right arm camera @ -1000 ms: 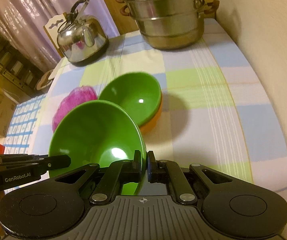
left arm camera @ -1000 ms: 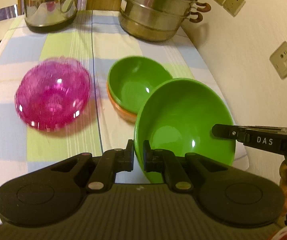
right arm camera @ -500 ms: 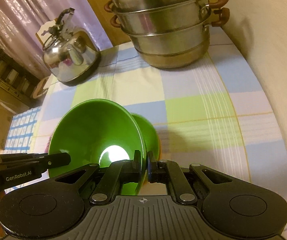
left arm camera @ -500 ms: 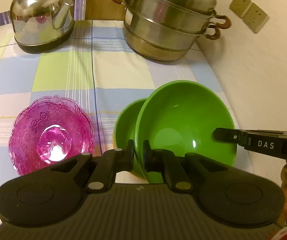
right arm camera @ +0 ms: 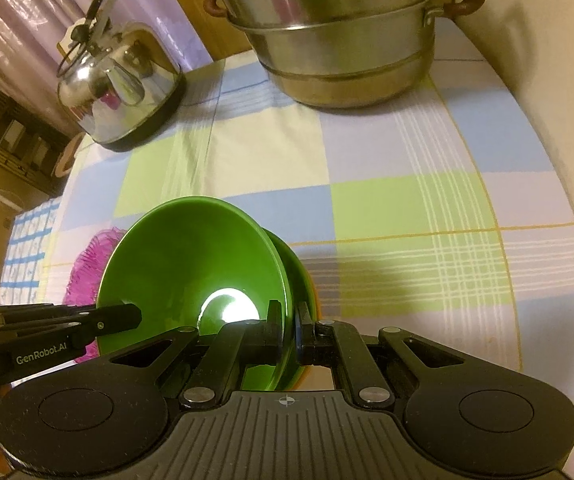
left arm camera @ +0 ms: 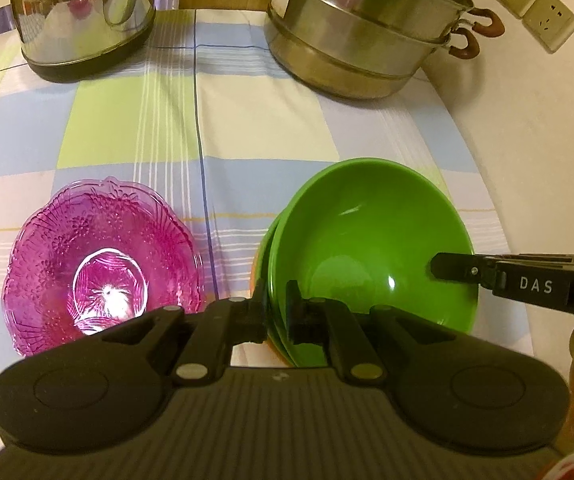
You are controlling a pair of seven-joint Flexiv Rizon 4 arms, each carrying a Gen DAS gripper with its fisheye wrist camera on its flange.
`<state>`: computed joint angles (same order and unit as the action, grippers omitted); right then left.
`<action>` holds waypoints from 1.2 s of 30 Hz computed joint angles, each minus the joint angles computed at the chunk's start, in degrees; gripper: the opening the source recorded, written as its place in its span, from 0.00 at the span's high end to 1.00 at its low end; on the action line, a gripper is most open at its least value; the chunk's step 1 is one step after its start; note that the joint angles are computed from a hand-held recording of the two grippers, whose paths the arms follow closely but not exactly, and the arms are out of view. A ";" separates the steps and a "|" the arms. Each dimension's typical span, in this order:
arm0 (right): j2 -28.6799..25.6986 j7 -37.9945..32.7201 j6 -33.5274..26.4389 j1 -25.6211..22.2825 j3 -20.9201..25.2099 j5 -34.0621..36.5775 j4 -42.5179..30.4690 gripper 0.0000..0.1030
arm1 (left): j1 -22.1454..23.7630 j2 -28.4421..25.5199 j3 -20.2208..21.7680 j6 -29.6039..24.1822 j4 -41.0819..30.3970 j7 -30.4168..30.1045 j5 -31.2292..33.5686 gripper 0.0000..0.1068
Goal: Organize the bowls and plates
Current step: 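Lower the small green bowl into the green-and-orange bowls with both grippers, then open both grippers and withdraw them from the nested bowls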
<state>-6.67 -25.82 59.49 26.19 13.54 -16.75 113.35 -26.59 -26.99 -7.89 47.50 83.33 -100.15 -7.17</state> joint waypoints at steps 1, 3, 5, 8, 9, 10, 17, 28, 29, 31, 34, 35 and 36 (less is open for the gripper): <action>-0.09 -0.18 -0.09 -0.02 0.04 0.24 -0.03 0.94 | 0.05 -0.13 -0.05 -0.02 -0.06 0.02 -0.10 0.94; -0.29 -0.55 -0.28 -0.06 0.09 0.82 -0.20 0.94 | 0.07 -0.37 -0.10 0.06 -0.14 0.00 -0.21 0.94; -0.41 -0.77 -0.29 -0.09 0.07 1.18 -0.22 0.94 | 0.02 -0.52 -0.09 -0.04 -0.29 -0.11 -0.25 0.94; -0.59 -0.87 -0.24 -0.13 0.07 1.75 -0.19 0.94 | -0.19 -0.77 0.13 -0.13 -0.62 -0.51 0.11 0.94; -0.62 -0.83 0.19 -0.19 0.05 2.01 -0.06 0.94 | -0.22 -0.78 0.19 -0.04 -0.64 -0.53 0.24 0.94; -0.68 -0.86 0.43 -0.24 0.05 2.29 -0.03 0.94 | -0.21 -0.80 0.21 -0.03 -0.67 -0.60 0.28 0.94; -1.06 -0.22 1.31 -0.02 -0.15 1.95 0.18 0.94 | -0.13 -0.72 0.08 0.03 -0.58 -0.32 0.33 0.91; 0.92 3.76 2.34 0.09 -0.73 -5.34 2.31 0.72 | -0.28 0.43 0.50 3.25 0.26 -0.71 1.37 0.80; 1.19 4.61 2.56 0.04 -0.78 -6.03 2.68 0.52 | -0.28 0.78 0.48 3.77 0.71 -0.74 1.37 0.80; 2.00 7.42 3.98 -0.12 -1.00 -8.42 4.06 0.36 | -0.18 1.80 0.34 5.35 2.22 -0.83 1.05 0.78; 3.49 9.85 4.88 -0.52 -0.53 -9.66 5.77 0.36 | -0.23 3.90 0.58 7.83 5.12 -1.83 1.09 0.74; 3.99 10.76 5.08 -0.64 -0.34 -9.94 6.28 0.36 | -0.17 4.67 0.59 8.81 6.30 -2.24 1.00 0.70; 4.65 11.99 5.55 -0.82 -0.15 -10.30 7.08 0.36 | -0.03 5.62 0.46 9.96 7.80 -2.55 0.65 0.67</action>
